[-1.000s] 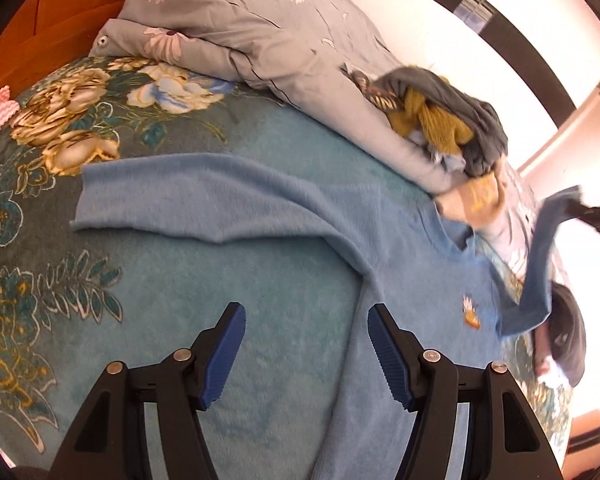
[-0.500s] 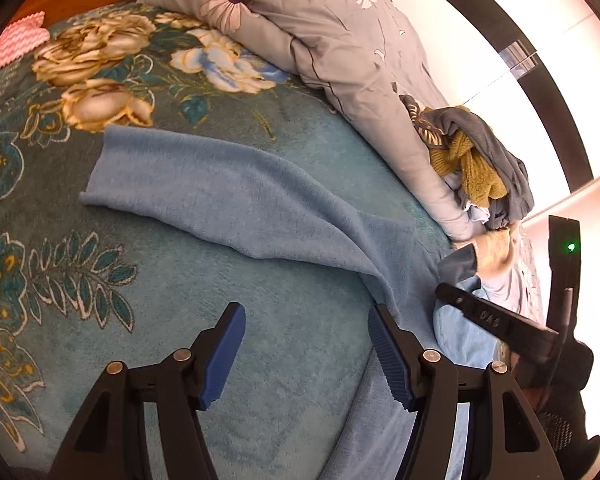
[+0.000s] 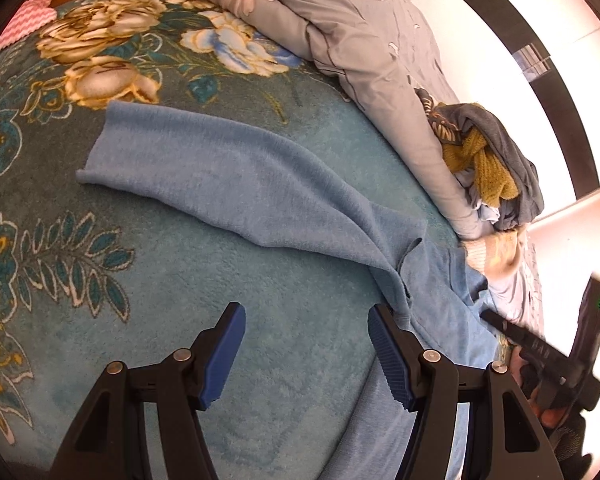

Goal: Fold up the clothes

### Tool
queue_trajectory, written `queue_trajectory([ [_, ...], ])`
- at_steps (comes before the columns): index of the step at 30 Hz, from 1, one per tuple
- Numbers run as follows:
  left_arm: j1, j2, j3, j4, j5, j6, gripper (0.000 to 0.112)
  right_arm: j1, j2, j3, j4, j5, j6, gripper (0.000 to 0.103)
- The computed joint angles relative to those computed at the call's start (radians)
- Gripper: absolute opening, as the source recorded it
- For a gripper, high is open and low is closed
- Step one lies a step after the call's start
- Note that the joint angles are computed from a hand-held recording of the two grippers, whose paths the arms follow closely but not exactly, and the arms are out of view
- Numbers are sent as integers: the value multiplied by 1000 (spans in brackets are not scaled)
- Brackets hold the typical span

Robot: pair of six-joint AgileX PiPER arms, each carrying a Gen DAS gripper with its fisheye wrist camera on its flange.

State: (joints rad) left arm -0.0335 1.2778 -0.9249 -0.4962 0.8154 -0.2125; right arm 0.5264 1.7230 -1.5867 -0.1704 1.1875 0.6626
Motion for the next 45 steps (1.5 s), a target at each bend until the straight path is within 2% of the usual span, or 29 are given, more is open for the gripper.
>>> queue_trajectory([
  [2, 18, -3, 9, -16, 0, 5, 68, -68, -54, 110, 9, -2, 43, 36],
  [7, 77, 4, 31, -93, 6, 52, 70, -254, -177, 345, 101, -75, 100, 36],
  [12, 238, 5, 84, -294, 28, 170, 71, -259, -295, 418, 99, -155, 139, 36],
  [14, 310, -3, 100, -312, 18, 155, 71, -228, -323, 414, 83, -158, 133, 36],
  [17, 389, 2, 80, -232, -11, 77, 71, -178, -348, 401, 53, -139, 119, 36],
  [21, 430, 47, 34, -76, -69, -16, 71, -127, -388, 416, 43, -116, 128, 36],
  [23, 438, 101, 10, -58, -74, -3, 71, -104, -410, 431, 42, -106, 142, 36],
  [29, 387, 143, 10, -56, -122, 20, 67, -68, -491, 456, 35, -46, 206, 36],
  [30, 379, 150, 6, -66, -125, 34, 65, -66, -506, 463, 35, -41, 216, 36],
  [31, 371, 156, 1, -79, -127, 52, 57, -65, -521, 471, 36, -39, 224, 36],
  [32, 360, 164, -3, -80, -127, 61, 43, -65, -535, 479, 37, -37, 232, 36],
  [33, 353, 170, -4, -73, -127, 57, 35, -65, -550, 486, 38, -34, 237, 36],
  [34, 346, 176, -4, -65, -127, 50, 19, -67, -563, 493, 38, -31, 240, 36],
  [35, 345, 177, 2, -59, -130, 42, 14, -70, -577, 500, 40, -30, 242, 36],
  [39, 345, 138, 22, -82, -163, 64, 6, -101, -642, 544, 57, -38, 238, 36],
  [42, 286, 98, -25, 25, -162, 9, 4, -144, -701, 590, 80, -53, 214, 36],
  [45, 198, 67, -129, 121, -113, -30, 4, -227, -776, 659, 129, -77, 150, 36],
])
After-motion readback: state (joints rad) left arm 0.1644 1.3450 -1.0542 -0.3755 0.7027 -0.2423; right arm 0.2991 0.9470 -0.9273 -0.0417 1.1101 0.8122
